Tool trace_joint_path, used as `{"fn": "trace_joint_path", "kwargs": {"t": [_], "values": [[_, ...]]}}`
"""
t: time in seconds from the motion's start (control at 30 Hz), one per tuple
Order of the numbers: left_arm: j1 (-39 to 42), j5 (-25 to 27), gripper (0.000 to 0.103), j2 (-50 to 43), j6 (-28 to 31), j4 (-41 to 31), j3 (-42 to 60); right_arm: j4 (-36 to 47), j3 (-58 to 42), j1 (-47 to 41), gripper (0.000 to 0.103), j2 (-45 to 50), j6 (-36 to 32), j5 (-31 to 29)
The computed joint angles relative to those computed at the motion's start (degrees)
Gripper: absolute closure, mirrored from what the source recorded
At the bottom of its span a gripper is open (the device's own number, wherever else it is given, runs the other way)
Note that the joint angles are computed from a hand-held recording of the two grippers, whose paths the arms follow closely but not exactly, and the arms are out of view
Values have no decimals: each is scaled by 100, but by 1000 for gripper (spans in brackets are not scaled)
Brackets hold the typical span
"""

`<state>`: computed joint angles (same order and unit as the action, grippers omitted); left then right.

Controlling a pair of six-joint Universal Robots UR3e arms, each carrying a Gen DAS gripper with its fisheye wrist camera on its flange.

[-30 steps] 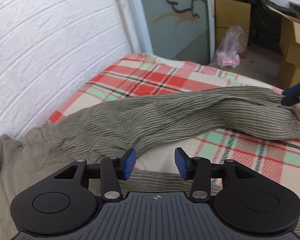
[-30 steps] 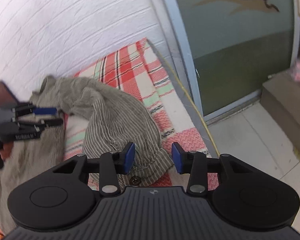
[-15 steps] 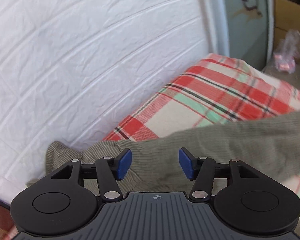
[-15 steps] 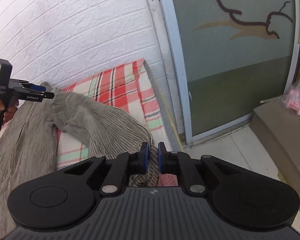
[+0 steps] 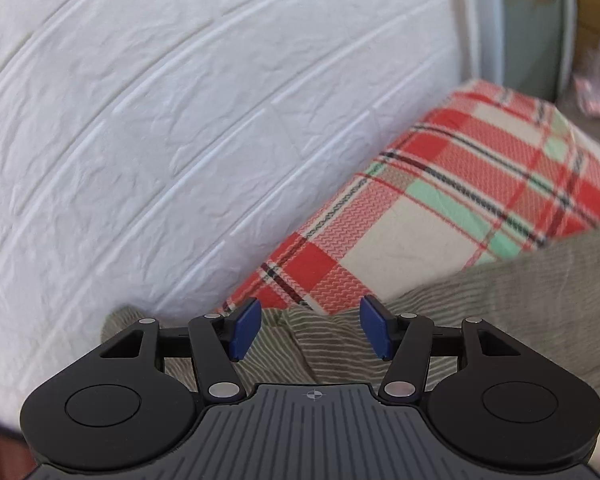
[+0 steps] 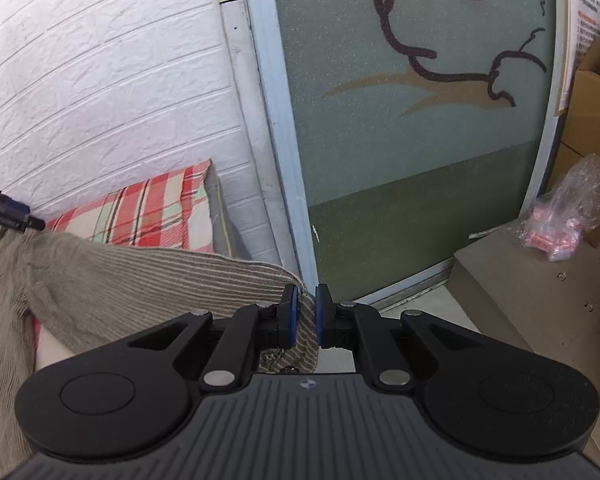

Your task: Fold clothes

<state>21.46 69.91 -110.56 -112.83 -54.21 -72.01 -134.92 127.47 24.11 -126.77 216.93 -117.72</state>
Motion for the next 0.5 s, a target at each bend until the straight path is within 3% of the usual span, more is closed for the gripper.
{"fn": "trace_joint_path", "kwargs": {"t": [0.07, 0.17, 0.33, 0.4, 0.5], "values": [[157, -314, 34, 157, 753, 108, -240, -132, 42, -320, 93, -15, -242, 205], [400, -718, 34, 184, 1620, -754, 109, -226, 106, -707, 93, -69, -508, 526], [308, -340, 25, -321, 1146, -906, 706, -305, 275, -1048, 93, -196, -602, 831], [258, -205, 25, -619, 701, -1270, 1113, -278, 321, -1077, 93, -231, -609, 869], [263, -396, 25, -910, -23, -1913, 1572, -241, 366, -1105, 93, -232, -596, 913]]}}
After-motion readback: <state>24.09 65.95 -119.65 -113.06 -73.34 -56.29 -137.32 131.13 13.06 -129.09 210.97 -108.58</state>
